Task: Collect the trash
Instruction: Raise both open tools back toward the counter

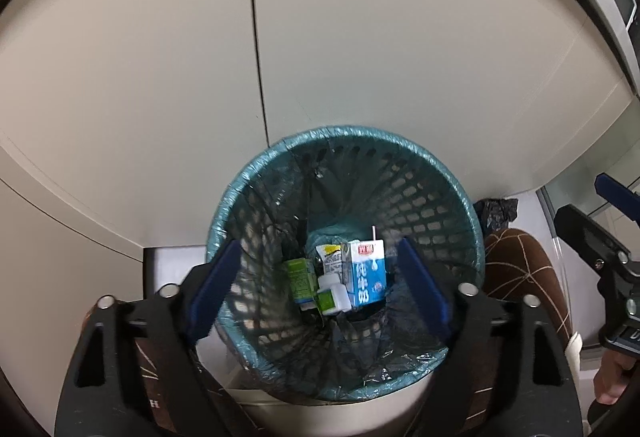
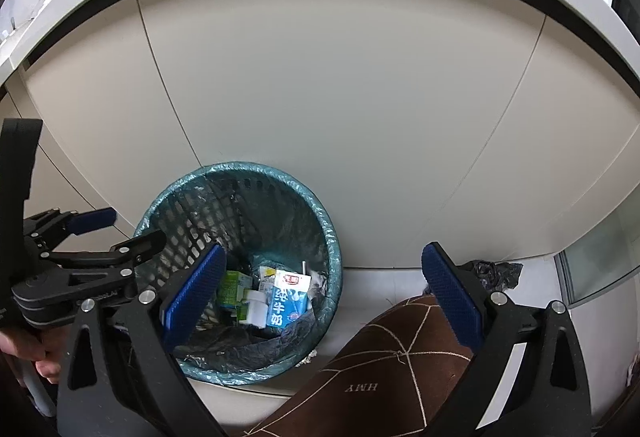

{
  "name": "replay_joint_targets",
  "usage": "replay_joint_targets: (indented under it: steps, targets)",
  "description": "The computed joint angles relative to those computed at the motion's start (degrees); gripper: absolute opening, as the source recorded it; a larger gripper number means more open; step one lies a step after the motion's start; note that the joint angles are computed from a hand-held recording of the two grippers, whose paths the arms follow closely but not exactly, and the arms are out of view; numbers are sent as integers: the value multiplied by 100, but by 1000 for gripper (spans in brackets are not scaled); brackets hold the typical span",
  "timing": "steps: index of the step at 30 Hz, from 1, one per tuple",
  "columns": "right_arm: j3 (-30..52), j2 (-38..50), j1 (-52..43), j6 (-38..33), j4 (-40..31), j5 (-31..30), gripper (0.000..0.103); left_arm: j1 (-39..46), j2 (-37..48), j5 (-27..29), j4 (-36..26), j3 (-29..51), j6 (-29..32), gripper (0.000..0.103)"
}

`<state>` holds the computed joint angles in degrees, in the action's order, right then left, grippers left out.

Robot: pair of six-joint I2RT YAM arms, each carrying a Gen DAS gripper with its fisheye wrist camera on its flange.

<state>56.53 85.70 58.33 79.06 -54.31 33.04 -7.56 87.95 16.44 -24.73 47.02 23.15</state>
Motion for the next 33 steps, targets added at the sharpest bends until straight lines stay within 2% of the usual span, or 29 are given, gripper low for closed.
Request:
replay_joint_targets:
  steps: [2,7,18,28,33]
  targets:
    - [80,-21,1,-1,-66,52,94,129,-147,61,-149,95,38,91]
    - [362,-81,-40,-134,-291,227,94,443,-453,298,-515,474,18,97]
    - [1508,-355,-317,-838,-993,806,94,672,-804,685,-1394,1701,-110,97]
    - [2418,-573,-944,-1909,-1121,701,94,676,-527,892,-1976,3211,-391,97]
    - [3024,-376,-1234,-2349,-1262,760,94,621,-208,915,-2317,4064,-443,97]
